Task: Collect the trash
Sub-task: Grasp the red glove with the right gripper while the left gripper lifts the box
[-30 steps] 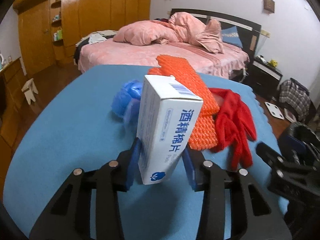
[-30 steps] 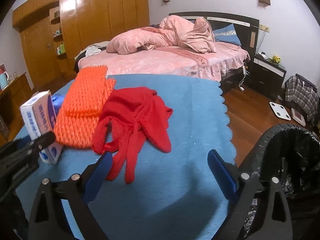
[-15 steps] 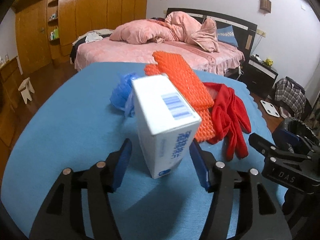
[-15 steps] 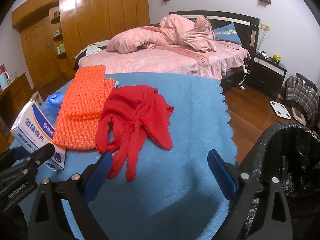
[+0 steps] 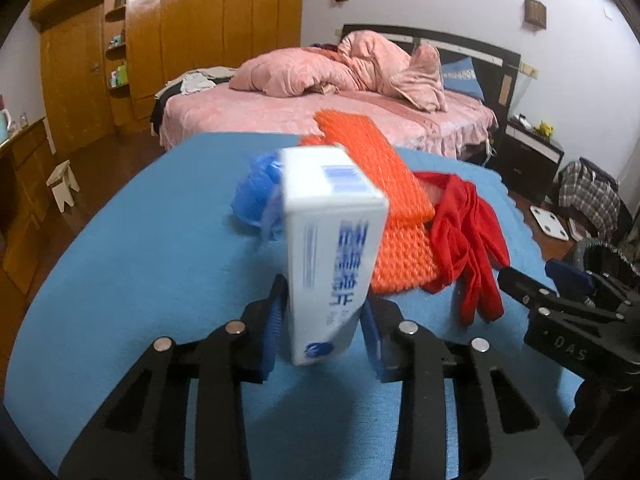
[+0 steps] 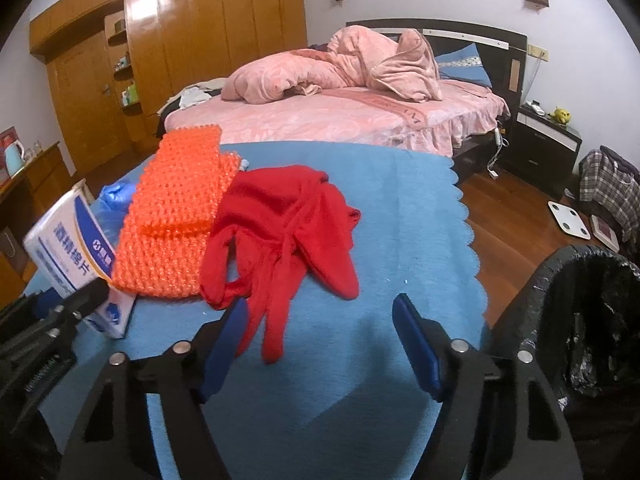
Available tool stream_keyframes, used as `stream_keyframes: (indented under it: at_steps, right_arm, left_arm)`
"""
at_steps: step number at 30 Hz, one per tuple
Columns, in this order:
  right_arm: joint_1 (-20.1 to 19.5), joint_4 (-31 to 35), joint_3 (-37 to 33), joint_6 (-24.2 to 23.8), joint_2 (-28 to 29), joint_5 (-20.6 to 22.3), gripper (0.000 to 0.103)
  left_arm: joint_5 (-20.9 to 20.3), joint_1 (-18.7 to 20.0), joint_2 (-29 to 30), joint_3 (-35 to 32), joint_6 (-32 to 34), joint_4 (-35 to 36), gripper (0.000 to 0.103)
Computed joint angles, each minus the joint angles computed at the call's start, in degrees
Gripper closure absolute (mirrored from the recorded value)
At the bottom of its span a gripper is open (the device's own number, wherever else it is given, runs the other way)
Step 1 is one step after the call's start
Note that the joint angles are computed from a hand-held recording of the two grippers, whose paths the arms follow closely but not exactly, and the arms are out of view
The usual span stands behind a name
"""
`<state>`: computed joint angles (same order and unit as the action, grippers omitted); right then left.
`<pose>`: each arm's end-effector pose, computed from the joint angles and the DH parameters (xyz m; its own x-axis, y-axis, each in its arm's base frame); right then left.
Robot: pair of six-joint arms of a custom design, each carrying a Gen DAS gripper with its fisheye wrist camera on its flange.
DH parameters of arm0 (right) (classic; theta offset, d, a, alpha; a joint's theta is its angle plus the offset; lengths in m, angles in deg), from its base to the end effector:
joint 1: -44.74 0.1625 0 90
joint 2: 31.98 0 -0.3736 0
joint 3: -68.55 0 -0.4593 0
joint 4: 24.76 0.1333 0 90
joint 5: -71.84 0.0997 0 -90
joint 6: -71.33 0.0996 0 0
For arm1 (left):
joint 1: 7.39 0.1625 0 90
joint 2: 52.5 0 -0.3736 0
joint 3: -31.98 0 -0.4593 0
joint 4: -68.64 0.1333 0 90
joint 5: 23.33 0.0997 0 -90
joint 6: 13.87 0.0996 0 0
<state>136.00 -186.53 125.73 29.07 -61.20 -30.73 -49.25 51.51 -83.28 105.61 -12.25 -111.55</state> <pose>0.1307 -0.8683 0.1284 -0.7140 -0.3896 0.5818 -0.6702 0.6208 -0.4067 -0.2003 -0.7636 0.0851 -0.7057 -0.3240 -0.6300 0.3701 0.5896 -0.7179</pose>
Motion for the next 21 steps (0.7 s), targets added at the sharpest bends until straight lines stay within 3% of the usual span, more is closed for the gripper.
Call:
stream_keyframes:
  at_steps: [7, 13, 16, 21]
  right_arm:
    - [-0.1, 1.2, -4.3, 1.2, 2.5, -0.2, 0.033]
    - [0.0, 1.9, -5.4, 1.0, 3.2, -0.4, 0.034]
    - [-0.1, 2.5, -5.8, 1.1, 3.4, -0.3, 0.036]
    - [-0.1, 2.1, -6.9, 1.2, 4.2, 0.0, 0.037]
  left_arm:
    - [0.6, 0.4, 0.3, -0.6, -0.2, 2.2, 0.072]
    - [-0.8, 1.8, -1.1, -1.0, -9.0, 11.3, 0.070]
    - [-1.2, 2.0, -0.7, -1.7, -7.5, 9.8, 0.073]
    - [-0.3, 1.1, 0.8, -2.0, -0.3, 1.4, 0.074]
